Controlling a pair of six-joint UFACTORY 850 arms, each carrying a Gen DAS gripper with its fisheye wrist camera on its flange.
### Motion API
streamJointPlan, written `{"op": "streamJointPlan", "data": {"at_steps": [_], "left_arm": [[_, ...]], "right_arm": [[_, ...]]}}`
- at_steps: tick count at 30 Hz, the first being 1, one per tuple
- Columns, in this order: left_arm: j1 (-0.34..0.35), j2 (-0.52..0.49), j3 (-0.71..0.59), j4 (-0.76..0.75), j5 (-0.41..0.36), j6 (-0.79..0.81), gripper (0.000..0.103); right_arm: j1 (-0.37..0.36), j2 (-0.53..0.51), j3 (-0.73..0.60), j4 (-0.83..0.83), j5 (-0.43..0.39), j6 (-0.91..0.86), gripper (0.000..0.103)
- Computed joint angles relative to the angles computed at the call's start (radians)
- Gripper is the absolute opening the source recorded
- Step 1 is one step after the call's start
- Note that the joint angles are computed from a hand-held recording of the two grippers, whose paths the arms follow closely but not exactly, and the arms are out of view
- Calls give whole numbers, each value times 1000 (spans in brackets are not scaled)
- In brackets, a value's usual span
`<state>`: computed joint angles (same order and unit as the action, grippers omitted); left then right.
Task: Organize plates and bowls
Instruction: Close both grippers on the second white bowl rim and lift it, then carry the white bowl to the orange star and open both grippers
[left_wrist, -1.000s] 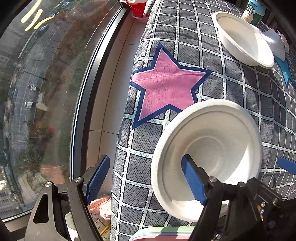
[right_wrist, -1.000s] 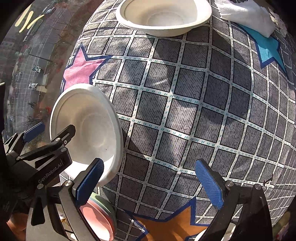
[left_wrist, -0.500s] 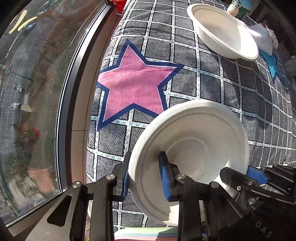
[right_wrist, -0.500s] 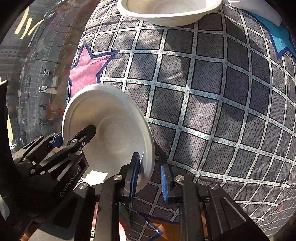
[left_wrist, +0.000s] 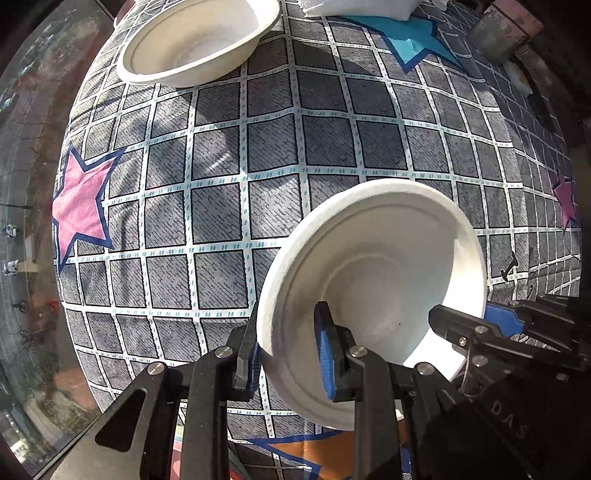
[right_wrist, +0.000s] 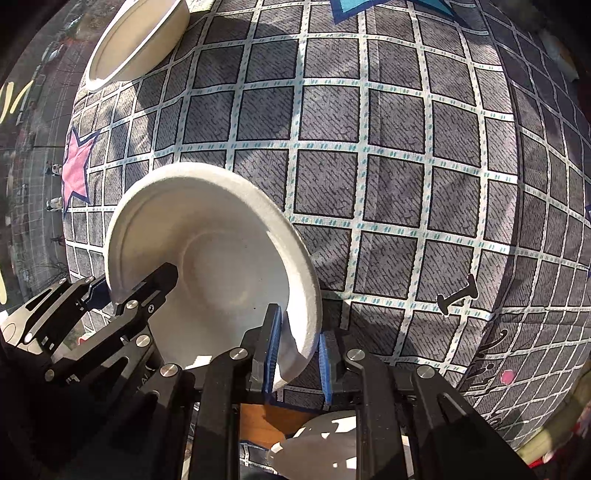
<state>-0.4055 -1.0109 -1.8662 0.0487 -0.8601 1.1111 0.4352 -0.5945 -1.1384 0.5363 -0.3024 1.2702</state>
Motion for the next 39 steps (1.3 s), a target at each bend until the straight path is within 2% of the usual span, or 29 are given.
{"op": "streamJointPlan", "data": {"at_steps": [3, 6, 11, 16, 20, 22, 23, 25, 30, 34, 39], "left_arm": [[-14, 81, 148, 14, 80, 27, 29], [-26, 141, 255, 35, 136, 42, 32], [-34, 201, 337, 26, 133, 57, 32], [-43, 289, 410, -22, 125, 94, 32], [-29, 325, 415, -63, 86, 153, 32], [-17, 354, 424, -84, 74, 195, 32], [-24, 398, 476, -96, 85, 209, 32], [-13, 435, 513, -103, 84, 242, 32], [31, 422, 491, -102, 60, 331, 32], [41, 421, 511, -81, 69, 364, 32], [54, 436, 571, -40, 100, 398, 35]], "right_arm": [[23, 41, 83, 139, 52, -64, 20], [39, 61, 120, 145, 62, -43, 21], [68, 96, 171, 162, 110, -6, 21], [104, 150, 207, -49, 127, 237, 21], [152, 194, 228, -297, 128, 531, 21], [183, 226, 240, -439, 110, 703, 21], [199, 238, 243, -498, 102, 774, 21], [214, 260, 248, -546, 79, 837, 21], [279, 272, 234, -624, 40, 974, 21], [303, 228, 171, -564, 19, 950, 23], [346, 195, 139, -498, 32, 955, 23]]}}
